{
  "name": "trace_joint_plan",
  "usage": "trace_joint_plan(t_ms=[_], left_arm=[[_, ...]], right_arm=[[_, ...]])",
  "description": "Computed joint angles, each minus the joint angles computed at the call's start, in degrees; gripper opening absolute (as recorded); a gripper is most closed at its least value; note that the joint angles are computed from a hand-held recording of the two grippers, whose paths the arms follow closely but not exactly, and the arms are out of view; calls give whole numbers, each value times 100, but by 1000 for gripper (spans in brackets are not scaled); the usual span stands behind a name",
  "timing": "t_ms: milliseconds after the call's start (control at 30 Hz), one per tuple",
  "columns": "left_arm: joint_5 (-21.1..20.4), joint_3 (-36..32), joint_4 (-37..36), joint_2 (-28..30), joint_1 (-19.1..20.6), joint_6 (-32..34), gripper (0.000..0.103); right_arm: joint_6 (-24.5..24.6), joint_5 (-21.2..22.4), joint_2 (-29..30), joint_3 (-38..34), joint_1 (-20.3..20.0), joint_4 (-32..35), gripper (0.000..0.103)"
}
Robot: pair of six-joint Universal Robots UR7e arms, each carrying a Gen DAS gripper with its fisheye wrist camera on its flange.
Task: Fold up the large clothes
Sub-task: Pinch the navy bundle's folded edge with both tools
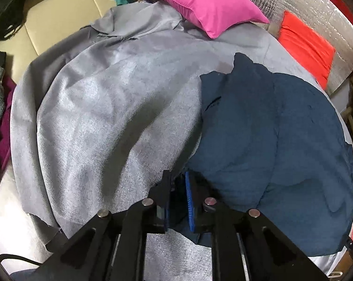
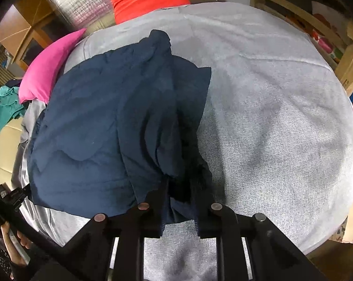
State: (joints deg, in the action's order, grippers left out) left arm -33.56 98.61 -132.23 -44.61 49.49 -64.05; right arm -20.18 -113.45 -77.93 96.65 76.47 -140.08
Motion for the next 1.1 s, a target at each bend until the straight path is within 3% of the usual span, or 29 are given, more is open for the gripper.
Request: trace_joint_plan(t_ms=[233, 433, 667, 833, 900, 1033, 1100], left_arm=[[187, -215, 606, 118, -41, -140, 16], [150, -160, 516, 75, -34, -154, 17], [136, -192, 607, 67, -66, -252, 16], [261, 121, -416, -19, -160, 198, 21], [205, 77, -372, 6, -140, 205, 33], [141, 35, -390, 25, -97, 177, 33], [149, 1, -367, 56, -80, 182, 33]], right_arm=[[56, -120, 0, 45, 37, -56, 22], [-51, -316, -82, 212, 105, -599, 20], [-188, 15, -228, 314, 69, -896, 19], [-4, 806, -422, 292, -117, -413, 33], [69, 812, -381, 277, -101, -311, 44], [73, 773, -377, 331, -58, -608, 54], [91, 871, -360, 294, -85, -448, 55]])
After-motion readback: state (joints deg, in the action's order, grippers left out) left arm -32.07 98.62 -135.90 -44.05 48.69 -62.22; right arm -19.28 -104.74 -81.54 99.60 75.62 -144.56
